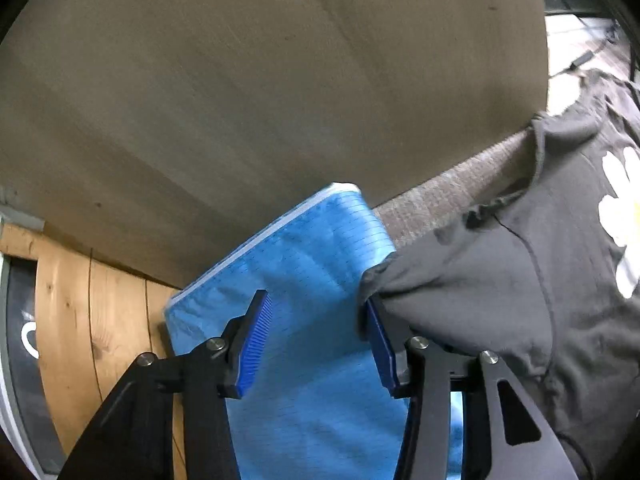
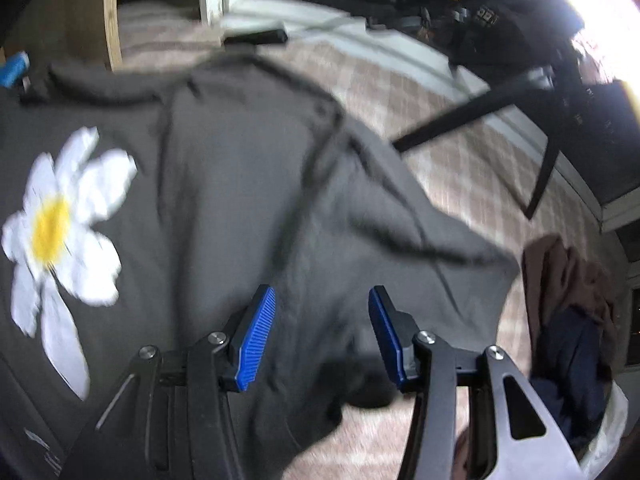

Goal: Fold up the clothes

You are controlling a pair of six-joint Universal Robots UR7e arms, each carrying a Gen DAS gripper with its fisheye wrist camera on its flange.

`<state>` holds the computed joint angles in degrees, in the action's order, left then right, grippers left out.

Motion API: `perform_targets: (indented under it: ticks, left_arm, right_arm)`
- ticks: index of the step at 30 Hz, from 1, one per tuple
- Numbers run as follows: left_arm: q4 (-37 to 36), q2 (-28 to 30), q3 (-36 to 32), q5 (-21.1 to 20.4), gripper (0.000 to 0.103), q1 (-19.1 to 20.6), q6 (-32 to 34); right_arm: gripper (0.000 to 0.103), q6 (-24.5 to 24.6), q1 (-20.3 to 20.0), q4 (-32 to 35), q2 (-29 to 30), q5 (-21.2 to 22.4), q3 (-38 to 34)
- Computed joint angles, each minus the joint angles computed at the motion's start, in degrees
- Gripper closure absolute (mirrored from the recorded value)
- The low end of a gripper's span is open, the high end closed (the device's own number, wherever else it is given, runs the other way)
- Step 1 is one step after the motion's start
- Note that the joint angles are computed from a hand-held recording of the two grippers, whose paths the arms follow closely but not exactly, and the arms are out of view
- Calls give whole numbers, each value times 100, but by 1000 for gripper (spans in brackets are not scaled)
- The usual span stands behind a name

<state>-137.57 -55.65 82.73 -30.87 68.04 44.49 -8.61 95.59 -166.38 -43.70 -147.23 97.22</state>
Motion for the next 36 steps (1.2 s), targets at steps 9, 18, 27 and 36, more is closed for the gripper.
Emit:
perform_targets:
  ticks: [9, 18, 27, 36]
  left_arm:
    - [-340, -237, 714, -1028, 57, -486, 171]
    - [-358, -488, 909, -512, 58, -372, -281]
    - [1797, -2452, 1837, -1493, 59, -270, -2173]
    - [3940, -4453, 3283, -2701, 59, 245, -3335]
  right_arm:
    - [55, -782, 23, -741, 665, 937, -840]
    - [55, -655, -69, -76, 1001, 1494, -1615]
    - [53, -77, 332, -1169, -511, 1438, 342]
    - [53, 2104, 774, -953, -2767, 1309, 3421]
